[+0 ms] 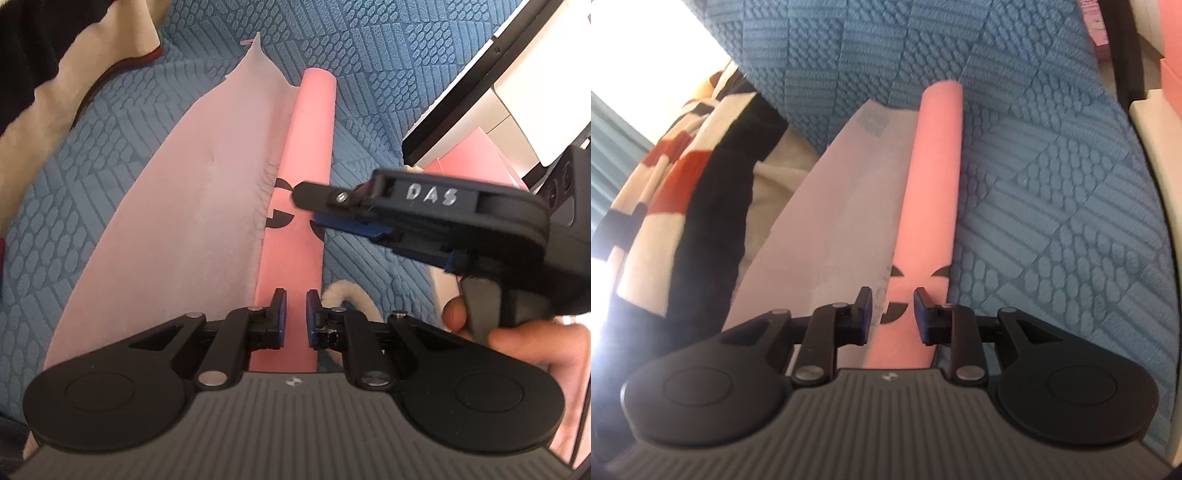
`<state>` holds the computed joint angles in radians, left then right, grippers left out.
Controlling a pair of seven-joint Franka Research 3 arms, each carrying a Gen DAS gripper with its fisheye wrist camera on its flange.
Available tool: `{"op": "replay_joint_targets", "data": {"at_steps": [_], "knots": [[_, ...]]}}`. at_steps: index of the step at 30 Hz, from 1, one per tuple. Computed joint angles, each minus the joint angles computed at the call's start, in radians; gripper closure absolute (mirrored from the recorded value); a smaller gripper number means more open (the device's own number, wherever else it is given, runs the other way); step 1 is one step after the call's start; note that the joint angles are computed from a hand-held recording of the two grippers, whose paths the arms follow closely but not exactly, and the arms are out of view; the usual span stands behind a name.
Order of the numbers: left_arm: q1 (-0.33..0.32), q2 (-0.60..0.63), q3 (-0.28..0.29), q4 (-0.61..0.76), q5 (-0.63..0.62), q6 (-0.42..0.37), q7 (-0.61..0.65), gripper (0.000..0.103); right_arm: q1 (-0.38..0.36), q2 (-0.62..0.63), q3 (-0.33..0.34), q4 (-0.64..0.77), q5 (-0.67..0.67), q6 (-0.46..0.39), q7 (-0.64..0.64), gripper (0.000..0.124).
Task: Organize objects
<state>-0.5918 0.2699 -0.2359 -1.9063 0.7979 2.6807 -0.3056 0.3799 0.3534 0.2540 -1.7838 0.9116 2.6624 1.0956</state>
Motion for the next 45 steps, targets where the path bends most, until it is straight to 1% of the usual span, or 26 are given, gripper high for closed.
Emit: {"op": "replay_joint_targets", "data": {"at_steps": [3, 5, 11, 13, 16, 18, 19, 20, 21, 23, 27, 28, 30, 32, 35, 37, 38, 40, 41, 43, 44, 45], "knots": [[-0.005, 0.001, -0.002, 0.005, 0.006, -0.017, 0.006, 0.088, -0.003, -0.005, -0.006, -0.004, 0.005, 0.027, 0.004, 0.084], [-0.006, 0.0, -0.002, 0.004, 0.006, -0.021, 0.008, 0.088, -0.005, -0.006, -0.011, -0.006, 0.003, 0.04, 0.015, 0.083], [-0.006, 0.003, -0.005, 0.012, 0.006, -0.051, 0.018, 0.088, -0.006, 0.007, -0.018, -0.001, -0.05, 0.002, 0.058, 0.084], [-0.004, 0.003, -0.003, 0.01, 0.008, -0.046, 0.014, 0.088, -0.016, 0.009, -0.005, -0.001, -0.028, -0.003, 0.034, 0.084], [-0.003, 0.003, -0.002, 0.011, 0.007, -0.056, 0.012, 0.088, -0.03, 0.012, 0.006, 0.006, 0.008, -0.041, 0.008, 0.084], [-0.003, 0.004, 0.002, 0.01, 0.014, -0.051, -0.006, 0.088, -0.03, 0.007, 0.007, 0.0, 0.026, -0.048, -0.002, 0.084], [-0.003, 0.007, 0.004, 0.011, 0.019, -0.045, -0.015, 0.088, -0.027, 0.005, 0.005, -0.003, 0.03, -0.046, -0.001, 0.085], [0.0, 0.008, 0.006, 0.01, 0.021, -0.038, -0.021, 0.088, -0.022, 0.002, 0.001, -0.006, 0.027, -0.04, 0.001, 0.088], [0.002, 0.008, 0.006, 0.009, 0.019, -0.032, -0.021, 0.088, -0.016, 0.001, -0.004, -0.008, 0.016, -0.04, 0.007, 0.098], [0.01, 0.007, 0.003, 0.005, 0.008, -0.02, -0.006, 0.088, 0.004, 0.003, -0.027, -0.001, -0.049, -0.051, 0.058, 0.111], [0.015, 0.001, 0.01, -0.006, 0.016, 0.019, -0.014, 0.088, 0.0, 0.0, -0.029, 0.021, -0.084, -0.093, 0.088, 0.119], [0.015, -0.002, 0.014, -0.01, 0.024, 0.036, -0.025, 0.088, 0.004, -0.003, -0.035, 0.029, -0.109, -0.104, 0.101, 0.119], [0.014, -0.005, 0.021, -0.017, 0.042, 0.061, -0.048, 0.087, 0.027, -0.004, -0.058, 0.051, -0.196, -0.129, 0.163, 0.119], [0.012, -0.009, 0.032, -0.027, 0.074, 0.102, -0.087, 0.087, 0.037, -0.001, -0.071, 0.078, -0.26, -0.168, 0.217, 0.119], [0.007, -0.01, 0.043, -0.025, 0.123, 0.122, -0.129, 0.087, 0.046, -0.004, -0.084, 0.106, -0.351, -0.226, 0.255, 0.119], [0.007, -0.009, 0.049, -0.027, 0.153, 0.15, -0.162, 0.087, 0.048, -0.006, -0.09, 0.119, -0.392, -0.261, 0.275, 0.119], [0.007, -0.006, 0.054, -0.027, 0.17, 0.168, -0.184, 0.087, 0.05, -0.009, -0.094, 0.122, -0.414, -0.273, 0.286, 0.119], [0.013, 0.002, 0.057, -0.027, 0.186, 0.21, -0.2, 0.087, 0.054, -0.014, -0.101, 0.117, -0.447, -0.267, 0.305, 0.119], [0.012, 0.006, 0.063, -0.026, 0.197, 0.232, -0.211, 0.085, 0.053, -0.019, -0.102, 0.109, -0.451, -0.255, 0.313, 0.119], [0.006, 0.012, 0.069, -0.018, 0.21, 0.24, -0.218, 0.076, 0.045, -0.022, -0.097, 0.096, -0.434, -0.238, 0.325, 0.119], [0.004, 0.016, 0.068, -0.013, 0.21, 0.239, -0.209, 0.066, 0.039, -0.023, -0.094, 0.088, -0.419, -0.23, 0.328, 0.119], [0.0, 0.017, 0.069, -0.009, 0.215, 0.238, -0.207, 0.061, 0.034, -0.024, -0.091, 0.081, -0.406, -0.223, 0.331, 0.119]]}}
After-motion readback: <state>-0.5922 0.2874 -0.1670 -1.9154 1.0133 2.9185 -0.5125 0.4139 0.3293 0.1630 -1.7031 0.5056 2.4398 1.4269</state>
